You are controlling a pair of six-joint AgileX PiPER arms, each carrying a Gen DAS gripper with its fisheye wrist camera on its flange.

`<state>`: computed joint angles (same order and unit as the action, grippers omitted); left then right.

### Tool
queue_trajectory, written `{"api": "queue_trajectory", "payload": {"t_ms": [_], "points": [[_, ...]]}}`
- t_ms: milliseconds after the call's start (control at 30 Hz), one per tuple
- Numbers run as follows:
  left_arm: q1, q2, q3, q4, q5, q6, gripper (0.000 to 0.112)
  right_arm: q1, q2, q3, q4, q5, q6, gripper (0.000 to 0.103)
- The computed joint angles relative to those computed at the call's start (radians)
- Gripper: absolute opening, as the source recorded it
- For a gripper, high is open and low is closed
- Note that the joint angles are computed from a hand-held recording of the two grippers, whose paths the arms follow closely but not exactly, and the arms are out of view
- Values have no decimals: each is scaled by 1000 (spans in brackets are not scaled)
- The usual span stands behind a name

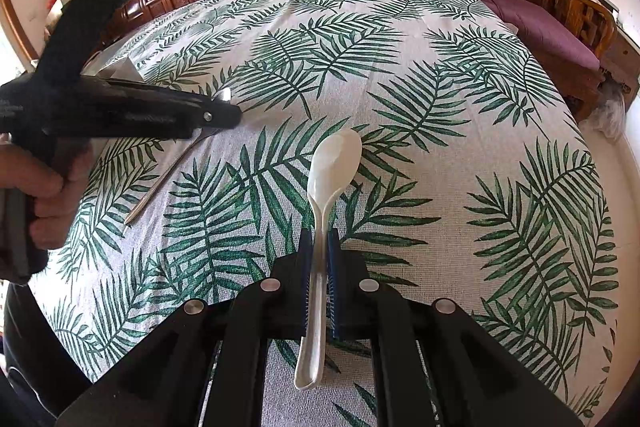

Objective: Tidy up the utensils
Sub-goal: 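Carry the metal spoon into the tray and open the left tool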

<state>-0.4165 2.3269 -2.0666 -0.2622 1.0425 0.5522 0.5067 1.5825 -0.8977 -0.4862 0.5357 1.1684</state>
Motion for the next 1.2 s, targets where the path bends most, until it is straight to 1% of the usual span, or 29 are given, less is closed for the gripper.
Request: {"api": "queue_trajectory", "payload": {"t_ms": [33,67,100,133,167,233,333,400,433,567,700,833,933,1100,1200], "points": [[-5,-10,21,11,-24,2,30,2,1,-1,-2,1,3,9],[-7,-19,38,21,-44,1,27,3,2,-2,-5,4,6,9],[-6,-20,40,18,-45,3,27,7,4,-4,-12,8,14,9],[4,-18,32,-6,-25,18,26,12,7,-9,-18,14,19,9],[8,-30,49,-5,-33,21,26,12,10,-12,-7,9,6,8],[16,-72,106,1,-82,37,26,25,20,-30,0,14,-7,4],[55,-136,167,-65,-99,81,26,67,37,-73,-33,40,10,4],[81,-183,212,-103,-118,112,26,107,58,-117,-76,82,36,4],[99,-209,234,-124,-120,131,26,119,65,-132,-91,90,46,4],[161,-283,280,-189,-109,185,26,146,86,-194,-98,110,62,4],[220,-325,275,-233,-74,210,26,162,104,-273,-89,124,42,4],[286,-337,214,-267,-34,222,26,179,149,-389,-67,149,1,4],[334,-310,125,-279,4,216,26,185,190,-485,-35,161,-43,4],[391,-213,-64,-253,65,178,26,183,268,-639,35,176,-127,4],[421,-113,-227,-224,119,133,26,184,325,-745,77,197,-184,4]]}}
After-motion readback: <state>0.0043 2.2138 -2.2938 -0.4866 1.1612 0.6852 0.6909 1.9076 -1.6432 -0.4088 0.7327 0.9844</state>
